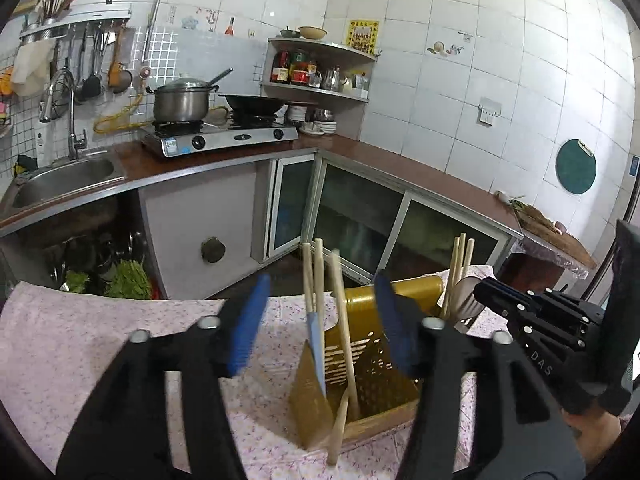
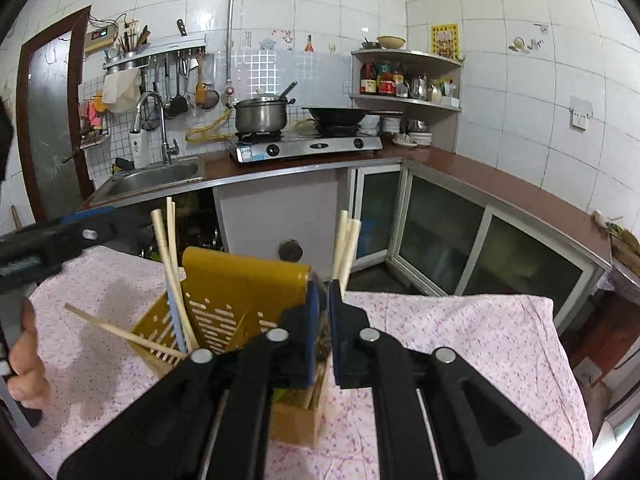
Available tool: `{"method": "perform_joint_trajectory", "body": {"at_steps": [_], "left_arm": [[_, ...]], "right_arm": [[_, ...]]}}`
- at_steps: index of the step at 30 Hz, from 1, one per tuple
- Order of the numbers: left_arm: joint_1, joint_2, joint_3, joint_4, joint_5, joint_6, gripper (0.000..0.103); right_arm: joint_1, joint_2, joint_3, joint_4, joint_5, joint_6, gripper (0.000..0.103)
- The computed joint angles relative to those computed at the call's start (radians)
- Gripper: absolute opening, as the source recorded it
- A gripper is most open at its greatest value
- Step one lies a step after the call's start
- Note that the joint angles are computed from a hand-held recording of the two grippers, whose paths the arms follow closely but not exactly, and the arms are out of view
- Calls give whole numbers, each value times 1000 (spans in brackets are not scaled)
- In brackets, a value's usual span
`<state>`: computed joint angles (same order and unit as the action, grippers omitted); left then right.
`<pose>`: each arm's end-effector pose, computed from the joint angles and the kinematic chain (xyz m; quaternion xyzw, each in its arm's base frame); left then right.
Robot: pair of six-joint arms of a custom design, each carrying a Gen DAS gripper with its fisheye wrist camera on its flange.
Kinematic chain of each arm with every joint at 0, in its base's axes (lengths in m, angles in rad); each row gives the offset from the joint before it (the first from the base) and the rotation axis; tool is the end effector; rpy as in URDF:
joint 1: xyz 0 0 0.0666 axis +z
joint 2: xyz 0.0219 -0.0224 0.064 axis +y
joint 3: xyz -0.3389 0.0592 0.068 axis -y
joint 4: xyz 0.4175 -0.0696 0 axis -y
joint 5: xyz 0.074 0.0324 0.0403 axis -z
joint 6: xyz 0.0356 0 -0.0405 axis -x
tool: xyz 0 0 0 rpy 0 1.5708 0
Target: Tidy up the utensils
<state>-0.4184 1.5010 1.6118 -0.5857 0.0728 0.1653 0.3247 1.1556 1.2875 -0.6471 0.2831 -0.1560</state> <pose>0.5272 -0.2377 0.4693 0.1265 0.8438 -0.1795 0.4896 0.4348 0.1355 0.4696 -0.0013 0.8582 0.0003 0.5133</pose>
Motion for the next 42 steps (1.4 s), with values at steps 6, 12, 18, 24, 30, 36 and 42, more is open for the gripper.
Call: {"method": "perform_joint_trajectory", "body": {"at_steps": [6, 12, 18, 24, 30, 36, 42], "left_arm": [[28, -123, -99, -34, -8, -2, 89], [56, -298, -278, -14, -45, 10, 98], [48, -499, -461, 4, -150, 37, 98], [6, -737, -644, -33, -249, 42, 98], [-97, -940, -774, -120, -372, 40, 98], [-228, -1074, -859, -159, -536, 23, 98], [-272, -1148, -899, -192, -558, 60, 98]], "right_arm": [[13, -93, -64, 0, 31, -58, 54], [102, -229, -176, -20, 185, -97, 74], [310, -398, -295, -78, 449, -214, 93], [544, -484, -342, -225, 632, -399, 99], [734, -467, -340, -436, 760, -682, 99], [874, -403, -293, -708, 895, -966, 99], [980, -340, -242, -968, 972, -1251, 99]]}}
